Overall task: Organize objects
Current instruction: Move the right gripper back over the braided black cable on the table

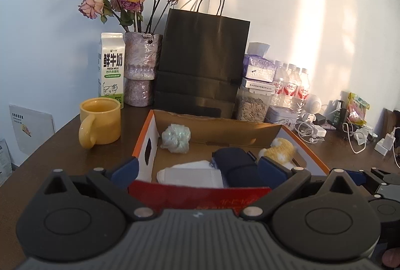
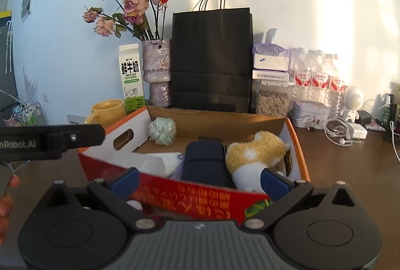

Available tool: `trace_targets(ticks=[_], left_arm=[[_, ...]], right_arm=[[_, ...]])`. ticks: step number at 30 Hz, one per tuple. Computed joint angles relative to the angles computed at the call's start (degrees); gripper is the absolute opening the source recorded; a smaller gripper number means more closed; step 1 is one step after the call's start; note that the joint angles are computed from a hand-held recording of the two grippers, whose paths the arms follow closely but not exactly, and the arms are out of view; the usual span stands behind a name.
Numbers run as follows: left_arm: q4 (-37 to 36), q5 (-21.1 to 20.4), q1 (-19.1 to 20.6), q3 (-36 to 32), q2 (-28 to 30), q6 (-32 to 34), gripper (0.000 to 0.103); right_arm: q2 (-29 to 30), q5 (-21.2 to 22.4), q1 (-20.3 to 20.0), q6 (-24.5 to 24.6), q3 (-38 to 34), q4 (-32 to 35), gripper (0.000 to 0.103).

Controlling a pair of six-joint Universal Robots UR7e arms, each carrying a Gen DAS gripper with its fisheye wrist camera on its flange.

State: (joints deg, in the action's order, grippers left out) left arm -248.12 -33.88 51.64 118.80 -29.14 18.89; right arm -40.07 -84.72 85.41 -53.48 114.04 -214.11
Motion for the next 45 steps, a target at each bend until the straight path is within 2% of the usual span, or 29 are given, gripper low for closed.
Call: trace_targets(ticks=[17,27,35,39,45], left_arm=[[-0.45,5.43,-4.22,10.52,0.62,-7.55,0.103],[0.79,7.04,-4.29,16.10,1.22,-14.90,0.103],[0.56,7.24,-4.11,17.22,1.08,-16.18,0.103],[0.61,7.24,-4.02,17.63,0.92,-16.69,0.103],[0.77,7.47,-3.66,17.95,0.75,-17.34,0.103]], right_arm=[[-5.25,0.30,-4.95,-5.05,10.47,-2.28,0.103],[-6.34,0.28,-7.22,-6.97,14.22,-0.86,0.103],[-6.31,0.17,-6.39,-6.26,13.49,4.58,0.103],[-5.68,-1.12,-5.19,-5.10,11.82,8.61,0.103],[-4.36,-2.96,-4.34,-2.88,9.58,10.76,0.103]])
